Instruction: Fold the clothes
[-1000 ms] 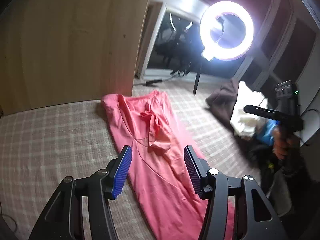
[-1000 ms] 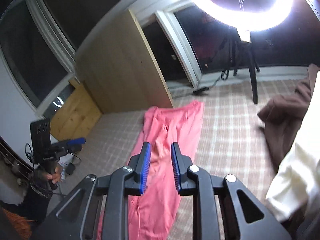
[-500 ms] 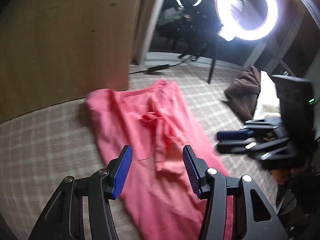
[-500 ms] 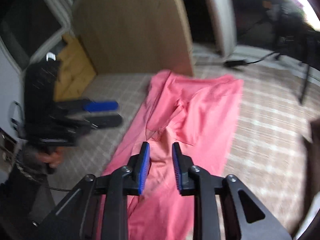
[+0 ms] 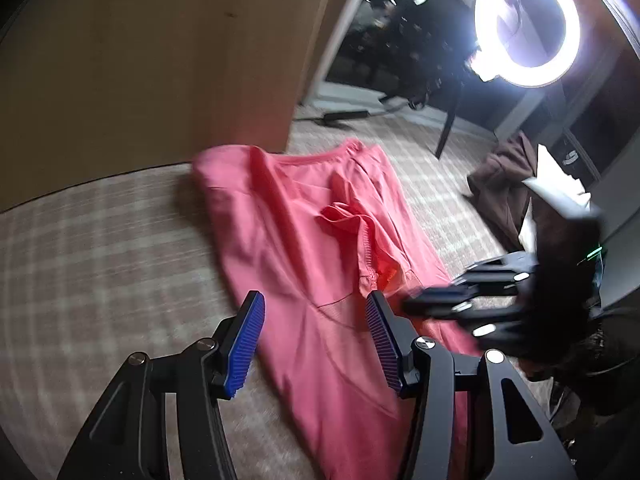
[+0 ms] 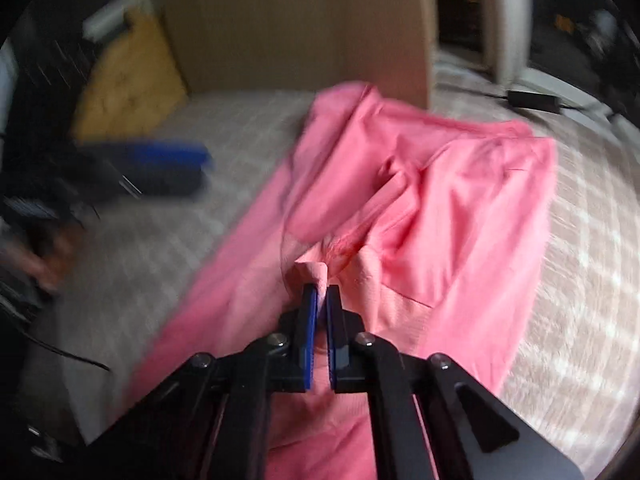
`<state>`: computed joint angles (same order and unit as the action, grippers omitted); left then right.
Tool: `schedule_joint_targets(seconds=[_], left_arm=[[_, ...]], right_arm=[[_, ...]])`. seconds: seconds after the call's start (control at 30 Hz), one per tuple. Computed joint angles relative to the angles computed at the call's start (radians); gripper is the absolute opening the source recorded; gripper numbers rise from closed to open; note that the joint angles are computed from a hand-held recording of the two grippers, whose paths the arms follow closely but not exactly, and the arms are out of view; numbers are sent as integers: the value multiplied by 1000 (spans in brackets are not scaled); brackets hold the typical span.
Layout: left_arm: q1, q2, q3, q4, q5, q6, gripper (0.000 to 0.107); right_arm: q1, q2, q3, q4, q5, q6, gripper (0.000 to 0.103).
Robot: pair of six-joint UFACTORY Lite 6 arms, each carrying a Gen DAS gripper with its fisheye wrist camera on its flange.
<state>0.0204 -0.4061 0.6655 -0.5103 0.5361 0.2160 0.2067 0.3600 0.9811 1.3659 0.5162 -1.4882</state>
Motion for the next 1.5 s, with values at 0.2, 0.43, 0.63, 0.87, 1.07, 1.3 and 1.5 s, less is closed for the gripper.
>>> schedule_joint_targets(seconds=[0.2, 0.43, 0.63, 0.87, 1.07, 1.3, 1.5], left_arm=[[-70, 199, 124, 121, -58, -74, 50], [-21, 232, 175, 62, -34, 2, 51], [-43, 373, 275, 8, -49, 85, 50], [-59, 508, 368, -69, -64, 165, 49], [-115, 667, 488, 54, -74, 100, 46], [-114, 654, 454, -17, -124, 191, 4], [-92, 479, 329, -122, -172, 276, 3]], right_arm=[[-201, -183, -162, 87, 215, -45, 5], [-71, 8, 1, -65, 315, 121, 8], [-142, -5, 89, -100, 315, 187, 19], [-147, 312, 639, -398, 207, 505, 19], [-110, 526, 866, -612, 153, 703, 19], [-131, 591, 890, -618, 123, 716, 19], [-147, 608, 887, -606, 116, 721, 19]])
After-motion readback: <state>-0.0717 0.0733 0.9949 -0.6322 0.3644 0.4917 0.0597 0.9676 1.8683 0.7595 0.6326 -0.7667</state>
